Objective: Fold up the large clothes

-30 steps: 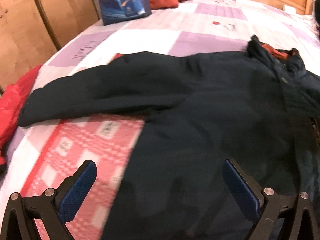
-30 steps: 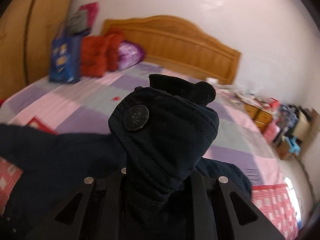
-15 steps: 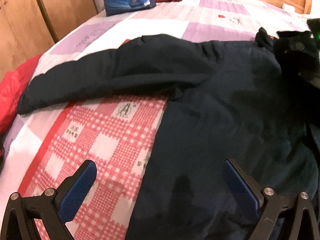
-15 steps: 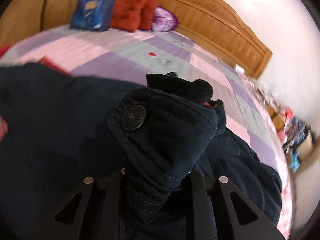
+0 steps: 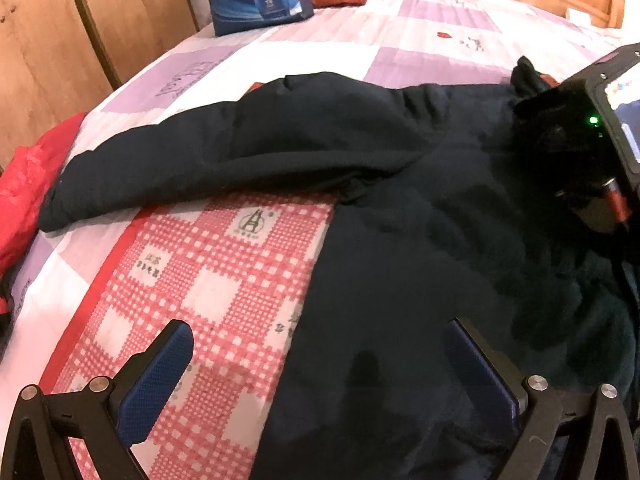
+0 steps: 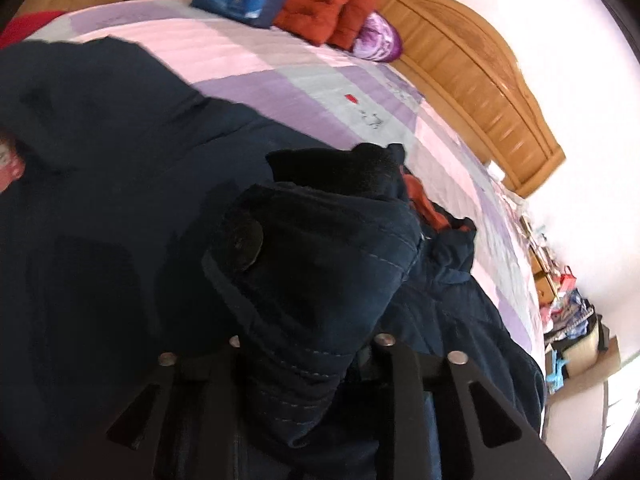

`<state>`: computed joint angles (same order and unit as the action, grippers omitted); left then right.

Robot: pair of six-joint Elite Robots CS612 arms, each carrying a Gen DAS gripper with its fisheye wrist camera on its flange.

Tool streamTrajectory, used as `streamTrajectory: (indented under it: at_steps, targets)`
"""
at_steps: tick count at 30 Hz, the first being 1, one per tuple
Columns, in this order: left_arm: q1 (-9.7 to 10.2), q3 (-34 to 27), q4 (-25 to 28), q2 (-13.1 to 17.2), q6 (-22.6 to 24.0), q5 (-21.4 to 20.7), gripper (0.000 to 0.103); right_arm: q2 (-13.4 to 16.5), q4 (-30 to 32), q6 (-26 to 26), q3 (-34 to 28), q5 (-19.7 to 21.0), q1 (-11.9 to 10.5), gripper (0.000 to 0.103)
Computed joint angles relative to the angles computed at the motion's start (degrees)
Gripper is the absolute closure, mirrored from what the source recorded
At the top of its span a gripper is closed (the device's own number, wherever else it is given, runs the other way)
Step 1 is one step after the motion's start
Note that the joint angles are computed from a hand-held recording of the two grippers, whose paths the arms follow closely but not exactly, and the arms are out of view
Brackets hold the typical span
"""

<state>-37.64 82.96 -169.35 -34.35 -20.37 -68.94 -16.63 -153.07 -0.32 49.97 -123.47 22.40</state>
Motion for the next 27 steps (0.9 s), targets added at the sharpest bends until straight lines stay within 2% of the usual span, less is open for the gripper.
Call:
streamTrajectory:
  at_steps: [1,2,3,6,8,10,11,13,15,17,19,23,27]
  targets:
    - [-0.10,-0.01,-0.10,0.00,0.28,0.11,0.000,-0.49,-0.19,0.72,0.51,2.52,-0.21,0.048]
    - [-0.20,0.02,-0.24,0.02,0.48,0.26,0.000,-0.85,-0.16,1.55,0.83,4.01,-0.29,0.036]
    - [-0.33,0.03,-0.31,0.04,0.60,0.47,0.000,-1.13,0.69,3.43,0.65,5.63,-0.44,0.036]
    - [-0.56,-0.19,0.34,0.14,0.32,0.43,0.000,-3.37,-2.86,8.28,3.56,16.85,-1.87,0.030]
    - [-0.72,-0.52,0.92,0.25,0.21,0.52,0.000,-4.23,-7.52,8.59,5.29,20.15,-2.19,0.026]
    - [-0.95,-1.07,1.56,0.45,0.22,0.54,0.000,-5.96,-10.72,10.30,8.00,26.65,-3.07,0.026]
    - [-1.02,-1.41,1.73,0.56,0.34,0.39,0.000,-6.83,-12.12,11.02,9.51,27.86,-3.31,0.026]
    - [-1.25,-2.43,1.85,0.95,0.92,0.46,0.000,-9.16,-17.66,11.57,14.06,24.37,-3.51,0.026]
    - [-1.40,-4.18,1.97,1.66,1.44,-0.11,0.000,-11.80,-21.78,13.47,19.48,17.70,-4.01,0.026]
    - [-1.57,-6.79,2.25,2.75,1.85,-0.93,0.000,-14.42,-22.57,16.71,24.88,10.72,-5.26,0.026]
    - [-1.87,-10.19,2.21,4.30,2.45,-1.63,0.000,-16.30,-21.09,19.21,28.69,6.49,-6.81,0.026]
    - [-2.60,-19.35,4.30,8.38,2.99,-4.35,0.000,-18.01,-18.11,20.52,32.94,2.39,-9.40,0.026]
    - [-3.81,-31.12,8.76,14.07,4.76,-6.04,0.000,-18.60,-17.55,24.20,35.57,5.02,-11.66,0.026]
